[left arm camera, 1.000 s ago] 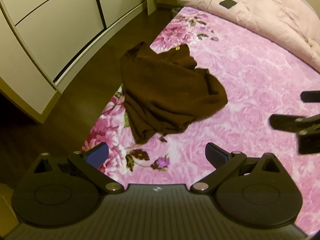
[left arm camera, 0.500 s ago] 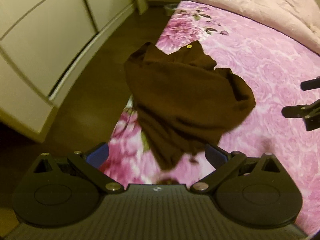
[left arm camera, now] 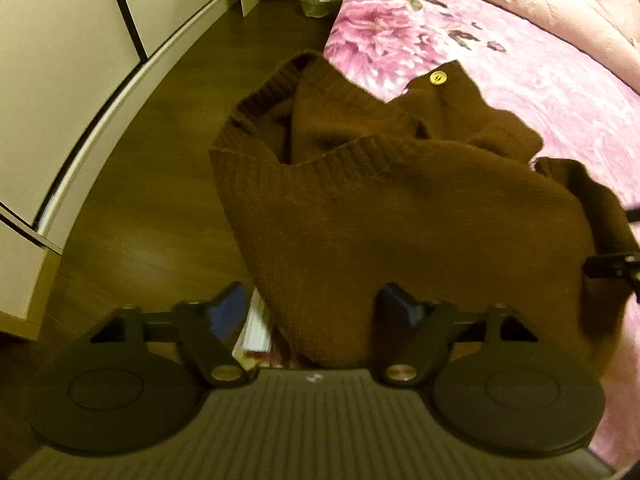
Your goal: Fold clothes
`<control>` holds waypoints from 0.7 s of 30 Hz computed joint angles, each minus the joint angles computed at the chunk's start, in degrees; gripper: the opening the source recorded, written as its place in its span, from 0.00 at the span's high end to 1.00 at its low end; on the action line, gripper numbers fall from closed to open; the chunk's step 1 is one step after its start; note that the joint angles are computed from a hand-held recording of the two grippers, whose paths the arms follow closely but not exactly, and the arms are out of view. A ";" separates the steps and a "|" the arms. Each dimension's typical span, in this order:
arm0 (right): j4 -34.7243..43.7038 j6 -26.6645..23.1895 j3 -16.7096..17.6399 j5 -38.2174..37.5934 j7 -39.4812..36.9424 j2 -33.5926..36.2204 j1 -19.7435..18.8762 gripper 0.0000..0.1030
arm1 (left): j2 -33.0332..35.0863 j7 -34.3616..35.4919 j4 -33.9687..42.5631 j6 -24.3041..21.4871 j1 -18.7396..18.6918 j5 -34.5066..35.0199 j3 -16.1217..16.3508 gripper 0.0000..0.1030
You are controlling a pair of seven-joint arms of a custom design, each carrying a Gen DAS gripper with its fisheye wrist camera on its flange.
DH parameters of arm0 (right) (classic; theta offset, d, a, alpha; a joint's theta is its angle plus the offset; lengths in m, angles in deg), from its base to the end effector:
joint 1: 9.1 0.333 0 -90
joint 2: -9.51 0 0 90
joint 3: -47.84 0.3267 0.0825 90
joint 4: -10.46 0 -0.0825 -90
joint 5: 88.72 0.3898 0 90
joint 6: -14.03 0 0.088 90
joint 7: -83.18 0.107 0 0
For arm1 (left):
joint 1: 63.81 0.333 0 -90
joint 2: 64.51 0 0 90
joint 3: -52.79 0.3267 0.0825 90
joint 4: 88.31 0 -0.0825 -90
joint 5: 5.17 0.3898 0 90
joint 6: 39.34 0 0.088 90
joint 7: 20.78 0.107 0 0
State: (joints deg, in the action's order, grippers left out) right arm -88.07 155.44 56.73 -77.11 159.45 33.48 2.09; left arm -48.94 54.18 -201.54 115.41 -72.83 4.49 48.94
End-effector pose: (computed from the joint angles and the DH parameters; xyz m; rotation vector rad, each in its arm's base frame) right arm 0.6608 0.2276 0.3884 -2.3162 1.4881 -0.0874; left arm 0.6313 -0.1474 0.3880 -1.8818 2.0623 -0.4872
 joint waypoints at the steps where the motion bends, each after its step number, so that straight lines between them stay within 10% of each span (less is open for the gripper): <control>1: -0.74 0.41 0.00 0.22 -0.11 -0.57 -0.20 0.92 | 0.24 1.04 -0.10 0.57 0.45 -1.02 -0.53 0.49; 5: -6.22 3.39 0.54 3.34 -2.85 -6.32 -1.69 0.95 | -1.25 0.90 -0.74 1.08 -1.38 2.35 0.03 0.95; 13: -29.73 8.51 -6.96 11.77 -10.58 -35.37 -3.44 0.96 | -12.13 0.69 -4.29 3.29 -4.37 3.13 -5.55 0.95; 21: -44.07 2.16 -19.90 -3.52 -9.27 -66.02 -15.68 0.96 | -14.06 -15.05 2.50 2.78 -13.81 10.15 -15.34 0.95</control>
